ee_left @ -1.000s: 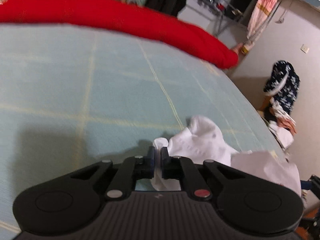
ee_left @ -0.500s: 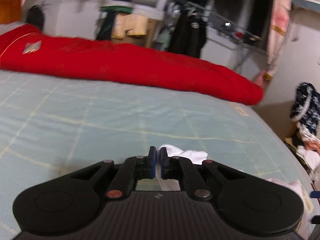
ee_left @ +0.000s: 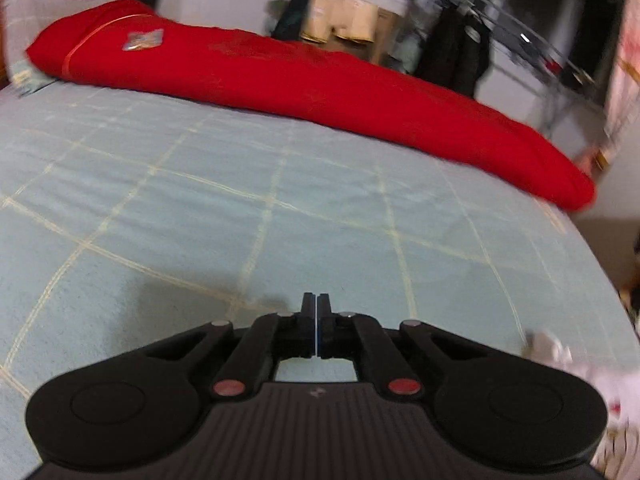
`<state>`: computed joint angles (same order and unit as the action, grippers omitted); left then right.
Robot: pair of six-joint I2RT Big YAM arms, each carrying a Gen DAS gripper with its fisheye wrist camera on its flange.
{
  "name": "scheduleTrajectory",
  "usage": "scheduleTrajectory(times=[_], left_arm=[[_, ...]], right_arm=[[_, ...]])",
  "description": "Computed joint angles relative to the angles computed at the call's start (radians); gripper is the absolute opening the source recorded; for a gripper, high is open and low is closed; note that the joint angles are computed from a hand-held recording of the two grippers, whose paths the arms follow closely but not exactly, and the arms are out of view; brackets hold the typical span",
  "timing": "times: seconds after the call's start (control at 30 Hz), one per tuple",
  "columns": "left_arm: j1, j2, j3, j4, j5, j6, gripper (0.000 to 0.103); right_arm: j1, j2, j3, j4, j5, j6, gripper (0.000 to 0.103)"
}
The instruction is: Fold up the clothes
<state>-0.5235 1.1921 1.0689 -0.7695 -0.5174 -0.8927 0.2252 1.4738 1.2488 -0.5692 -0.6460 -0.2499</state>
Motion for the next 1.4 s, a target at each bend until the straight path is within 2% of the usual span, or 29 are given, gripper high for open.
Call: scheduleTrajectory(times=[0.07, 0.17, 0.33, 0.37, 0.43, 0.53, 0.63, 0.7, 0.77, 0.87, 1.03, 1.17, 1.2, 1.27, 1.33, 1.4], left_arm=[[-0.016, 0.008, 0.005, 0.014, 0.072, 0.025, 0.000], [-0.040, 0.046, 0.048, 0.028, 0.161, 0.085, 0.001], [-0.108, 0.114, 0.141, 0.080, 0.223, 0.185, 0.017], [-0.122, 0.125, 0.159, 0.098, 0.233, 0.206, 0.018], [-0.148, 0.153, 0.195, 0.143, 0.262, 0.247, 0.021], [-0.184, 0.204, 0.237, 0.192, 0.332, 0.299, 0.024], [-0.194, 0.282, 0.283, 0.156, 0.372, 0.313, 0.024], [-0.195, 0.319, 0.292, 0.118, 0.385, 0.286, 0.024], [-0.190, 0.310, 0.255, 0.134, 0.396, 0.244, 0.024], [-0.195, 0.264, 0.213, 0.170, 0.388, 0.221, 0.025], [-0.185, 0.167, 0.179, 0.151, 0.266, 0.263, 0.038], [-0.115, 0.159, 0.173, 0.162, 0.218, 0.263, 0.038], [-0.094, 0.175, 0.182, 0.167, 0.226, 0.275, 0.038], [-0.051, 0.218, 0.212, 0.173, 0.254, 0.310, 0.038], [-0.012, 0.271, 0.256, 0.167, 0.287, 0.354, 0.035], [0.023, 0.331, 0.306, 0.164, 0.319, 0.401, 0.035]], right_arm=[[0.005, 0.032, 0.029, -0.022, -0.023, 0.022, 0.079], [0.033, 0.060, 0.059, -0.093, -0.056, -0.014, 0.079], [0.100, 0.043, 0.035, -0.197, -0.057, -0.134, 0.080], [0.113, 0.035, 0.021, -0.209, -0.053, -0.151, 0.084], [0.143, -0.003, -0.035, -0.180, -0.012, -0.190, 0.091], [0.175, -0.048, -0.091, -0.150, 0.047, -0.234, 0.094], [0.177, -0.071, -0.107, -0.146, 0.068, -0.270, 0.094], [0.158, -0.076, -0.098, -0.166, 0.045, -0.269, 0.093], [0.128, -0.079, -0.085, -0.193, 0.015, -0.279, 0.089], [0.075, -0.091, -0.069, -0.223, -0.020, -0.311, 0.089], [0.022, -0.070, -0.006, -0.248, -0.035, -0.350, 0.089], [0.013, -0.016, 0.064, -0.242, -0.054, -0.346, 0.086], [0.016, 0.014, 0.097, -0.250, -0.068, -0.346, 0.084], [0.029, 0.078, 0.164, -0.273, -0.078, -0.356, 0.074], [0.043, 0.153, 0.243, -0.316, -0.083, -0.382, 0.065], [0.058, 0.235, 0.333, -0.368, -0.067, -0.410, 0.059]])
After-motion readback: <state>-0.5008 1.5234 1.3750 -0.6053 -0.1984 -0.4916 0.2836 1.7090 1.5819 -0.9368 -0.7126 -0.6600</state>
